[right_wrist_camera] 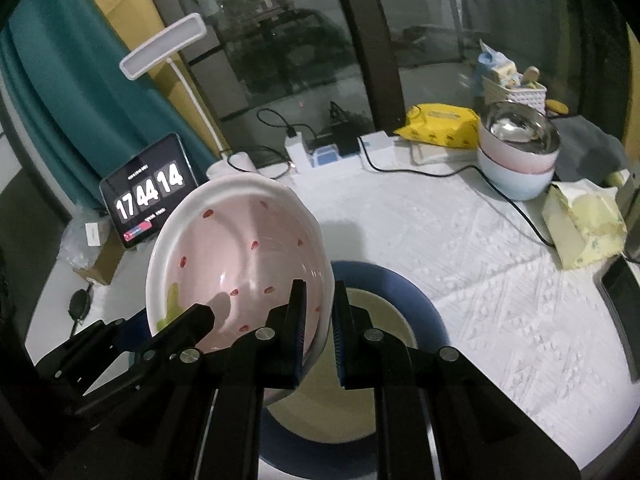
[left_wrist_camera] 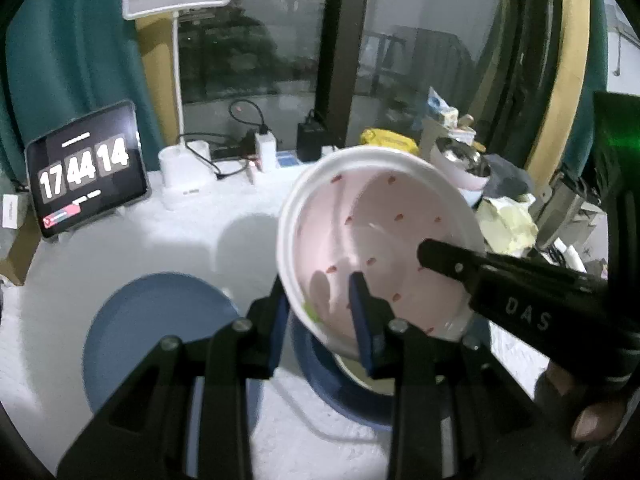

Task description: Organize plates and bowls

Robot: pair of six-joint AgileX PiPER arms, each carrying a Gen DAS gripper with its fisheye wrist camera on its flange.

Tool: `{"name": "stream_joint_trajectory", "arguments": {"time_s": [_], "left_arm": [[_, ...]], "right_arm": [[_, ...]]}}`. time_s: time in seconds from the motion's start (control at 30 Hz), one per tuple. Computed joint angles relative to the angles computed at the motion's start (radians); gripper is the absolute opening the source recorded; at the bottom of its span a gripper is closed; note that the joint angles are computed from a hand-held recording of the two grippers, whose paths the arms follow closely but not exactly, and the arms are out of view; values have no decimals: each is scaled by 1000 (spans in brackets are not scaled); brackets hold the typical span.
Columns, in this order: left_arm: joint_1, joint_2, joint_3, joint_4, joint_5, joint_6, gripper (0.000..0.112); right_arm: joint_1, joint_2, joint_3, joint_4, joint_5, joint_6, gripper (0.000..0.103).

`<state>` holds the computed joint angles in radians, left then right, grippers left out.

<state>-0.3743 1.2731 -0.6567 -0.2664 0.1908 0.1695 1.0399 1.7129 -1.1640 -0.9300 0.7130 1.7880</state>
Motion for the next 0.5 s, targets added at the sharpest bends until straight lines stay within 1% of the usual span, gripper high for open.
{"name": "stream_joint_trajectory", "arguments": {"time_s": [0.1, 0.27, 0.4, 0.43, 0.5], "left_arm": [[-27, 13, 8, 40, -5, -52, 30], [-75, 27, 25, 152, -12, -182, 30], [-104, 40, 37, 295, -22, -334, 30], [-114, 44, 41, 357, -25, -399, 30], [-123, 53, 44, 403, -26, -448, 30]], "right_arm": [[2, -15, 37, -2, -1, 18, 13], [4, -33, 85, 3, -10, 35, 13], [5, -38, 117, 6, -24, 58, 13], [4, -37, 118, 9, -28, 58, 13], [1, -33, 125, 20, -36, 54, 13]]}}
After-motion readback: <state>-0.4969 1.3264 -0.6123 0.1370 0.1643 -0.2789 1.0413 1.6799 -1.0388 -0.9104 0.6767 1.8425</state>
